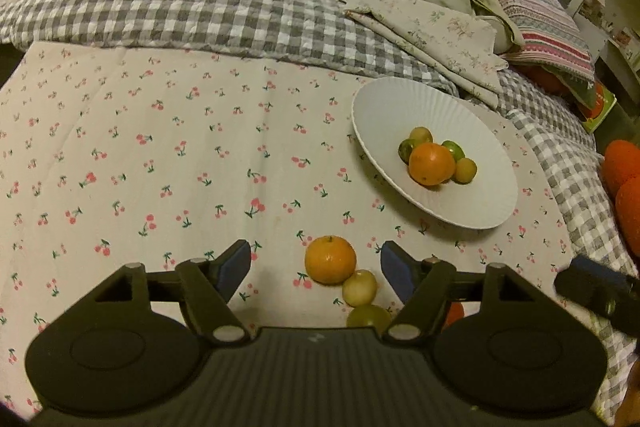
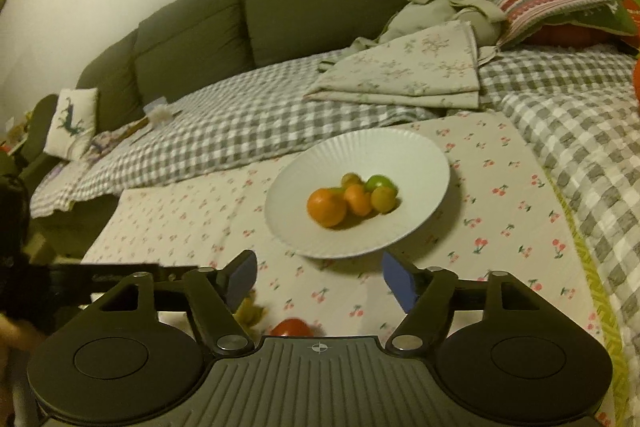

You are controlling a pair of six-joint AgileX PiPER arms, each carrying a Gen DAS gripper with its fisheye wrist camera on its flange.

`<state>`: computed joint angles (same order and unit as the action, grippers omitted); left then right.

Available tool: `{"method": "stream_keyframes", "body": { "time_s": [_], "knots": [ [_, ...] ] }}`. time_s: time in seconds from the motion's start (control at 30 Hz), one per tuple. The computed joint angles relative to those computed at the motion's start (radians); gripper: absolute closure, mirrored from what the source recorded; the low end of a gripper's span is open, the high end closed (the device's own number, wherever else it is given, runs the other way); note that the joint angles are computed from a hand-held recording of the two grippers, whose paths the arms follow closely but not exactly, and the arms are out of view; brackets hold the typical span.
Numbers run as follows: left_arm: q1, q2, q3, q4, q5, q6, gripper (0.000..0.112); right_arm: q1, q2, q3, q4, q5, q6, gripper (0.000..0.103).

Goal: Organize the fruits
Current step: 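Move the left tool to another mandarin orange and close on it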

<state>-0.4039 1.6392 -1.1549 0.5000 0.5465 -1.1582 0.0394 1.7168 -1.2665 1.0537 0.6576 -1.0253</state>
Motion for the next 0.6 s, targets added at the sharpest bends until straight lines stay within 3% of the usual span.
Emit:
{"method": "stream_keyframes", "body": {
  "time_s": [0.13,0.2,0.6],
  "knots": [
    [0.013,0.011,0.006,-0.031,-0.029,0.013,0.041,0.018,-0.01,0.015,-0.051,0.019,0.024,0.015],
    [0.012,0.025,-0.001,-0.02,-0.025,0.004,0.041,0.024,-0.005,0.016,-0.072,0.039,0.036,0.014],
    [0.032,0.077,-0.002,-0.008,-0.086,-0.025,0.045,0.123,0.029,0.018,-0.269,-0.028,0.178,0.013]
  ]
}}
